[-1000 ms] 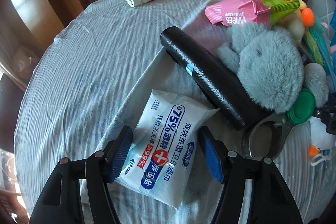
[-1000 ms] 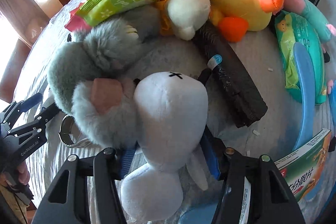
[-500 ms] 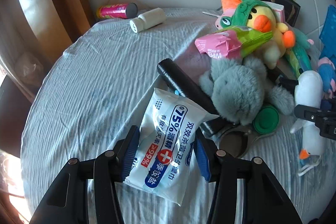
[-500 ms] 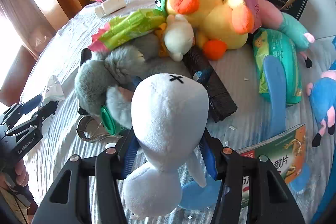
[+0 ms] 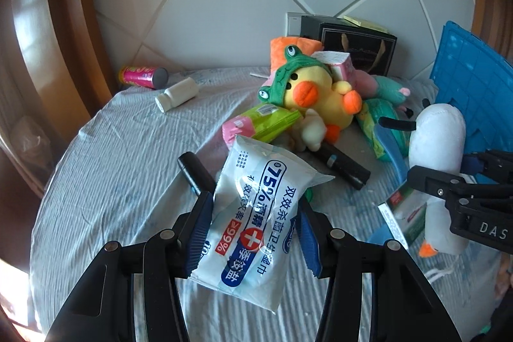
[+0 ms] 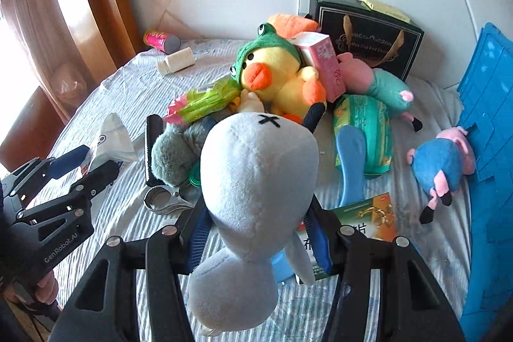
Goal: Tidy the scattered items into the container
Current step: 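Carry the wipes packet and grey-white plush over the blue crate with both tools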
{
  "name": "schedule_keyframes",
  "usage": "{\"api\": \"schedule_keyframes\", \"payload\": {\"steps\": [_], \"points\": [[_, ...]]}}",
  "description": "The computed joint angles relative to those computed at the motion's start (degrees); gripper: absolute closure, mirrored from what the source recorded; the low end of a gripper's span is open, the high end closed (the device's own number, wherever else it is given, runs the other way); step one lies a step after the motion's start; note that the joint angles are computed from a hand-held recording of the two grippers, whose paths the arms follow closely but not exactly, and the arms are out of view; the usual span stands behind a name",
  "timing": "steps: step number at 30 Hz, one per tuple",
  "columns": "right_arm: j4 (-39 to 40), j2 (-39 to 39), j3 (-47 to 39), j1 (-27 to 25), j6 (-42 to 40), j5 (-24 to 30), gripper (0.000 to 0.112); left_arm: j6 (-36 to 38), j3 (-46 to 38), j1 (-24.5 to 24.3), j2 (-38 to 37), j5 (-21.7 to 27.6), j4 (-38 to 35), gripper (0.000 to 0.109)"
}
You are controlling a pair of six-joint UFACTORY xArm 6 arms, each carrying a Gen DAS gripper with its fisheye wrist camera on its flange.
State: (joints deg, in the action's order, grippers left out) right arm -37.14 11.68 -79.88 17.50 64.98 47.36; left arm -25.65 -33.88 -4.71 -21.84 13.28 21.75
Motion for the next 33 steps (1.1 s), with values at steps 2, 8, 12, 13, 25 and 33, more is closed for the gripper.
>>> {"api": "schedule_keyframes", "payload": {"steps": [2, 8, 12, 13, 25, 33], "points": [[-2.0, -3.4, 2.2, 0.5, 1.4, 0.8, 0.059, -3.1, -0.7, -2.2, -1.2, 0.6, 2.5, 0.059], [-8.0, -14.9, 9.7, 1.9, 5.7, 4.7, 0.059, -13.6, -4.3, -8.8, -2.0, 3.0, 11.2, 0.059], [-12.3, -23.4, 14.6, 3.3, 7.8, 9.0, 0.059, -21.7, -8.8, -13.8, -0.3, 4.6, 17.9, 0.059], [-13.3, -25.8, 15.9, 3.6, 8.3, 10.1, 0.059, -23.5, -10.3, -15.2, 0.4, 5.2, 19.6, 0.059], [-22.2, -54.6, 25.8, 6.4, 2.2, 29.0, 0.059, -33.0, -36.8, -34.3, 15.9, 15.2, 28.5, 0.059], [-27.6, -70.5, 27.4, 8.3, -6.6, 41.8, 0.059, -28.8, -65.5, -44.3, 34.2, 23.0, 27.5, 0.059]]}}
